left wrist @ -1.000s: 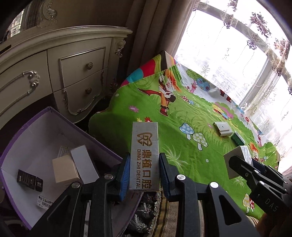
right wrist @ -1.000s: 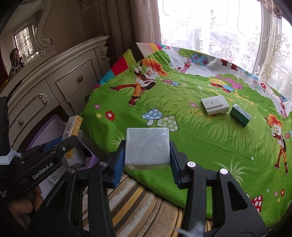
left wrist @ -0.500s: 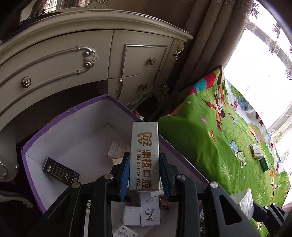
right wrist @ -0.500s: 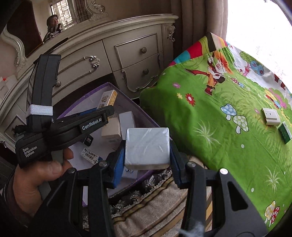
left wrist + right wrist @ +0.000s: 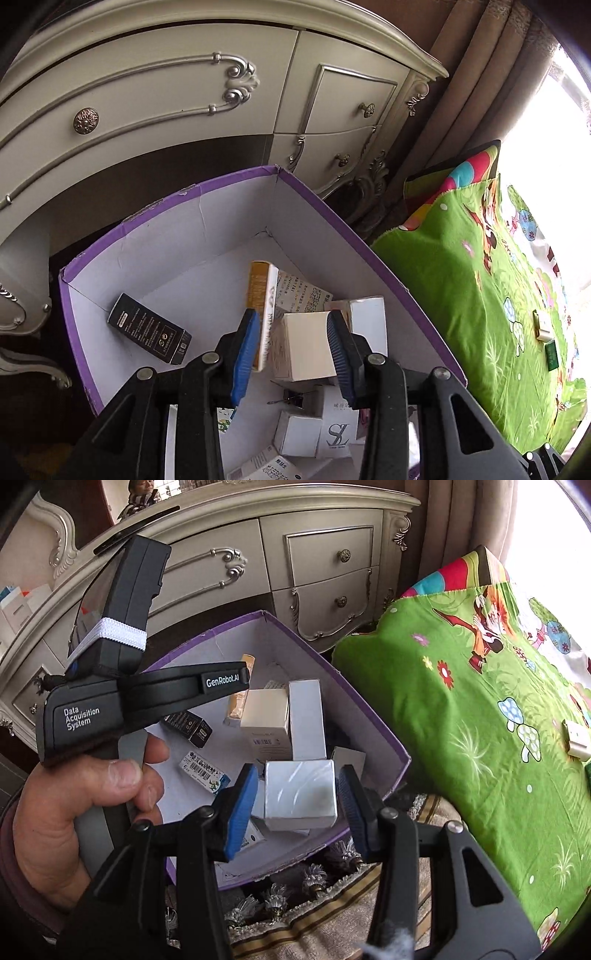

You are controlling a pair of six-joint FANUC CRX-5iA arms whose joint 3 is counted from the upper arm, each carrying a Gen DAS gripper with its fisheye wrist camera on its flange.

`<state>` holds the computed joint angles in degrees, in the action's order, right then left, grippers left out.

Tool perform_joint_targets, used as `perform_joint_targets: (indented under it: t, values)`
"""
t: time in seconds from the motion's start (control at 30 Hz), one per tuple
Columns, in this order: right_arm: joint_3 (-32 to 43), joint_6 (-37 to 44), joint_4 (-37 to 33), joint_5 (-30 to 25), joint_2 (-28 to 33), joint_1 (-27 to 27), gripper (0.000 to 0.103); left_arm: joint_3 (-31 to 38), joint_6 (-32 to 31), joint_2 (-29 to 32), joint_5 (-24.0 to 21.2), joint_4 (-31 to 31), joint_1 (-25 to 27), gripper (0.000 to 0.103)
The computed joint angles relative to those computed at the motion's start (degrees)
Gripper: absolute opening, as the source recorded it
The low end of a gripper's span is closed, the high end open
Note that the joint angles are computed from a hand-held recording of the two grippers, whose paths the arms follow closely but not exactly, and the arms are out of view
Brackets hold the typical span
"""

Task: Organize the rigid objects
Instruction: 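Lower both boxes into the storage box and open both tools, then move both open tools back over the last items on the bedspread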

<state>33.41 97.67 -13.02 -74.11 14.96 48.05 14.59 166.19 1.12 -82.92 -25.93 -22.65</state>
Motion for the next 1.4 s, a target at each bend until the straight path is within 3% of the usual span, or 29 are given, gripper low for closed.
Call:
perform_joint_targets:
  t: [0.1,0.43,0.83,1.17,1.23,1.4]
  values:
    - [-0.1,-0.5,-0.2,0.3,-0.2,-0.4,0.066,0.3,0.0,0.4,-0.1,-0.1,-0.3,0.05]
    - [0.6,-4.3,-0.2,0.6,0.2,-2.9,0.068,2.8,-1.2,2.1,-0.6,-0.1,-1.1,0.052]
    - [-2.5,-8.1,6.1,6.9,-0.7,-5.4,0.072,8.9,-5.0,6.8,-1.2,0.7,-2.7,0.053]
    - [-3.4,-11.3,12.3,11.5,-0.1,-9.3,0.074,20.9,-11.8,15.0,-2.6,1.7,-4.5,0.053]
    - [-1.6,-12.2,12.7,11.3,1.1,-11.0,0.074,24.0,-13.6,17.1,-2.8,1.7,-4.8,0.059]
    - [4.7,-13.6,13.1,9.5,5.2,-15.7,0.078,34.3,-18.7,23.9,-3.6,2.7,-5.5,0.064]
